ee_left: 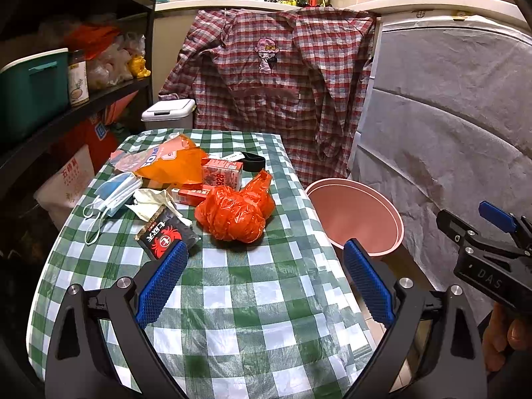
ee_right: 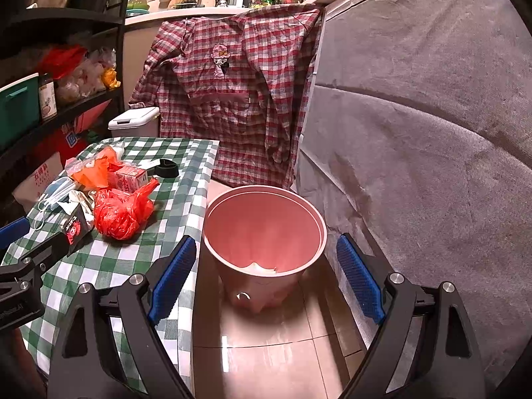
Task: Collect trash
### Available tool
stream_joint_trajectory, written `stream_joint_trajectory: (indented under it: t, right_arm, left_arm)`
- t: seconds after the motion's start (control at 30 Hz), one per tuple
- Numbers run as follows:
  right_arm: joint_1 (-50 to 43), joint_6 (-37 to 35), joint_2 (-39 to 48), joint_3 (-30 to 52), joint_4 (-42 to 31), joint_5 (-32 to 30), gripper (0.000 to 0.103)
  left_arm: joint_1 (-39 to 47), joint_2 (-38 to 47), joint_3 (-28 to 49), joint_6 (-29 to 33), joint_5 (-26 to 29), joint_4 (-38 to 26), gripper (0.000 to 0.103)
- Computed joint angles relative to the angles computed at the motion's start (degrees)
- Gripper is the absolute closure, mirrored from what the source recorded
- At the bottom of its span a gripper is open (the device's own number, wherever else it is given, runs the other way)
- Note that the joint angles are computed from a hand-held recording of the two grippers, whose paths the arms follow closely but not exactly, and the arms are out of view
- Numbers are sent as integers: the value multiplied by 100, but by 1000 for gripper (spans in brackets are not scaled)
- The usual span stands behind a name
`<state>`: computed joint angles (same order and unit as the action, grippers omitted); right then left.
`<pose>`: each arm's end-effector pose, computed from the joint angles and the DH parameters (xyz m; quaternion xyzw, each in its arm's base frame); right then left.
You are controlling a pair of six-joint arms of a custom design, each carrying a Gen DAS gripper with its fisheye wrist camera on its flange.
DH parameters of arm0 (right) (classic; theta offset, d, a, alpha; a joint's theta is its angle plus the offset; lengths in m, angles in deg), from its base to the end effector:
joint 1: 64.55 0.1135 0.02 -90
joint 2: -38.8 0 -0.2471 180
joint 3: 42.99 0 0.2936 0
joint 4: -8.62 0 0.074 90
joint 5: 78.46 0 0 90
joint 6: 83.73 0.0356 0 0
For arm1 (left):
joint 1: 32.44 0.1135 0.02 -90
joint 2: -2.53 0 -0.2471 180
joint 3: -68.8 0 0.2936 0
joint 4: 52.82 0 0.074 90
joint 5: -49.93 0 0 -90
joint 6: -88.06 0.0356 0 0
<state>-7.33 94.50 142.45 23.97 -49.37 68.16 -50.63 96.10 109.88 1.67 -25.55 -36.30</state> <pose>0.1907 0.2413 0.0849 0.2165 0.8528 -0.1750 0.4418 0.2841 -0.1027 0.0635 0.2235 0.8569 -0.1688 0.4327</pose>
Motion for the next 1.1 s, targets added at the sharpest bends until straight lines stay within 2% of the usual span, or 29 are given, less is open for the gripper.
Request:
stream_joint_trajectory:
  t: [0.83,1.03,1.1]
  right_arm:
    - [2,10,-11,-20,1,4,19]
    - [-6,31,-50,-51,24,12,26]
    - [-31,-94,-192,-151,171,21,32]
  left_arm:
    - [-121,-95,1,-76,-83,-69,13]
    - [-224,-164,-7,-92,-116,-97,21]
    - [-173,-168,18,-30,-51,-128,29]
